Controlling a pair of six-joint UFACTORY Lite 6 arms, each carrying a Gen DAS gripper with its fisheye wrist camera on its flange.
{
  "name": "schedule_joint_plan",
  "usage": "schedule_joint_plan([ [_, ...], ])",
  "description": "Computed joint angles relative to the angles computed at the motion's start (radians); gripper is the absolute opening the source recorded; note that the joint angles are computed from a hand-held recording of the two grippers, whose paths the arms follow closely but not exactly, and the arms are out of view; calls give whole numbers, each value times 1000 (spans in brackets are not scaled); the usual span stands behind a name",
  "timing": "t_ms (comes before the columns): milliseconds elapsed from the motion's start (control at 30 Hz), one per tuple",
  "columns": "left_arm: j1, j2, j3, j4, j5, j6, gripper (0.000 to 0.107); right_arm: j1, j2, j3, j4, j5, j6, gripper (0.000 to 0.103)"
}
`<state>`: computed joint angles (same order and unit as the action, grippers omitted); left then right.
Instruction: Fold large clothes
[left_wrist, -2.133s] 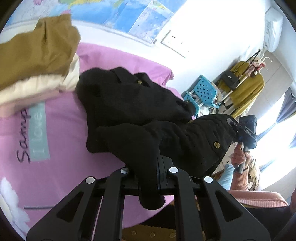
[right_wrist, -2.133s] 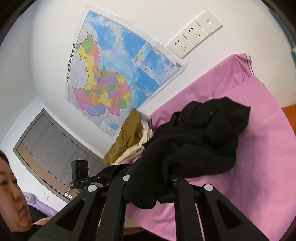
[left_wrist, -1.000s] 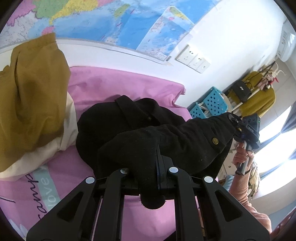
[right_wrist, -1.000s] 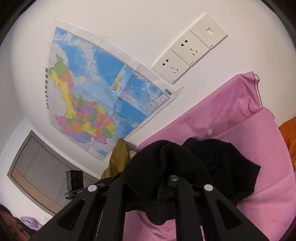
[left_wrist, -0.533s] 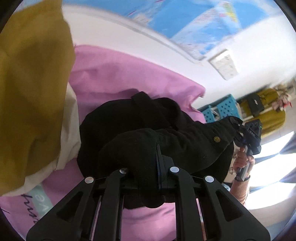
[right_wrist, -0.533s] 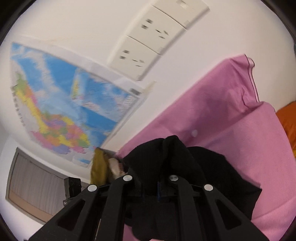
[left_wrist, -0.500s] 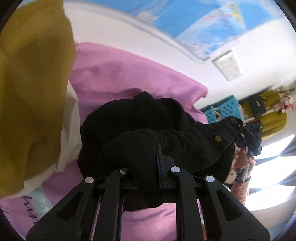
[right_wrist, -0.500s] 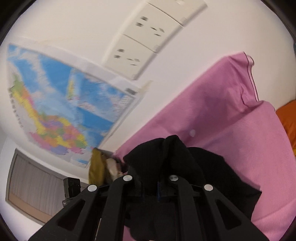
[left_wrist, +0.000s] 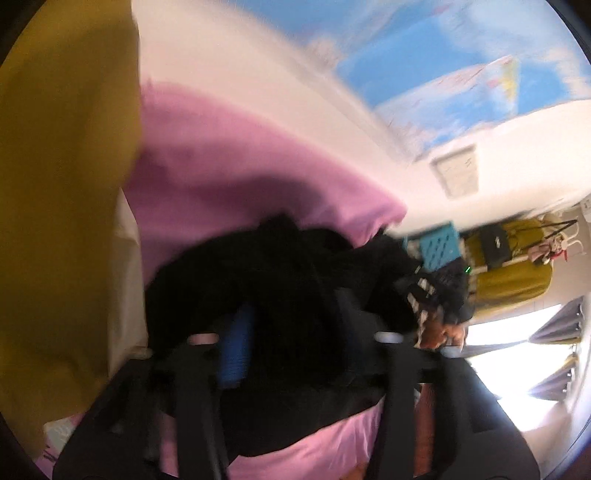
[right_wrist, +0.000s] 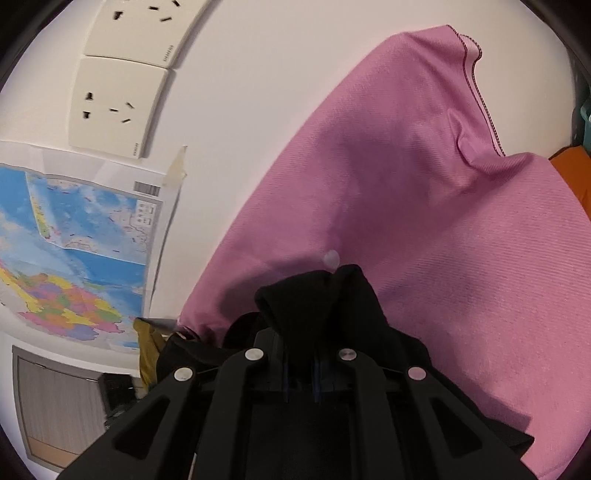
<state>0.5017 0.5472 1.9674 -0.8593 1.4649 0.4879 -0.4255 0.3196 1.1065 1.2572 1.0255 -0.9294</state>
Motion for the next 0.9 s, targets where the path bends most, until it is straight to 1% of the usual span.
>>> schedule_joint_plan([
  [33,17,-41,-30,-27,-16,26,70,-1,9,3,2,-1,0,9],
  [67,25,-70,-51,-48,-18,52,70,-1,20,8,4,2,3,9],
  [133,9,-133,-92,-22,-45,80,70,5,36,15,9,-9,0,10],
  [167,-11,-198,-150,3,-83,118,70,6,39,18,8,-9,1,12],
  [233,-77,-306,-251,92,-157,189,81,19,47,23,13,-17,5,13],
  [267,-152,-376,-343,182,-231,203,82,21,50,26,13,-16,6,15],
  [333,-268,-422,-447,321,-326,167,81,27,55,42,-5,-21,19,17],
  [367,-321,-419,-482,381,-366,138,79,30,54,51,-16,-25,27,20],
  [400,-355,-416,-520,427,-403,124,72,29,49,52,-20,-23,26,26],
  [433,-386,-406,-542,467,-437,98,67,28,32,47,-23,-23,21,47],
  [467,-414,-388,-558,523,-484,47,63,27,9,35,-21,-32,12,75],
  [500,-428,-382,-574,552,-527,21,56,18,-44,4,-25,-54,-8,84],
  [533,-429,-382,-587,551,-551,29,53,8,-85,-16,-34,-59,-25,89],
  [567,-418,-385,-600,525,-576,56,50,-7,-121,-32,-46,-43,-53,89],
  [600,-407,-387,-605,509,-583,69,44,-38,-168,-56,-62,-5,-96,89],
  [633,-401,-390,-608,499,-586,77,36,-68,-220,-88,-83,17,-134,89],
  [667,-388,-400,-611,488,-591,85,31,-90,-265,-118,-101,22,-166,89],
  [733,-350,-407,-602,467,-581,95,17,-139,-401,-223,-168,18,-272,89],
  [767,-339,-401,-587,458,-574,90,15,-159,-462,-275,-200,13,-314,89],
  [833,-314,-396,-566,439,-565,88,10,-218,-605,-425,-248,37,-442,89],
  [867,-299,-394,-554,431,-564,87,9,-231,-657,-478,-270,23,-471,89],
  [900,-294,-395,-549,439,-574,77,9,-242,-751,-571,-294,-33,-514,89],
])
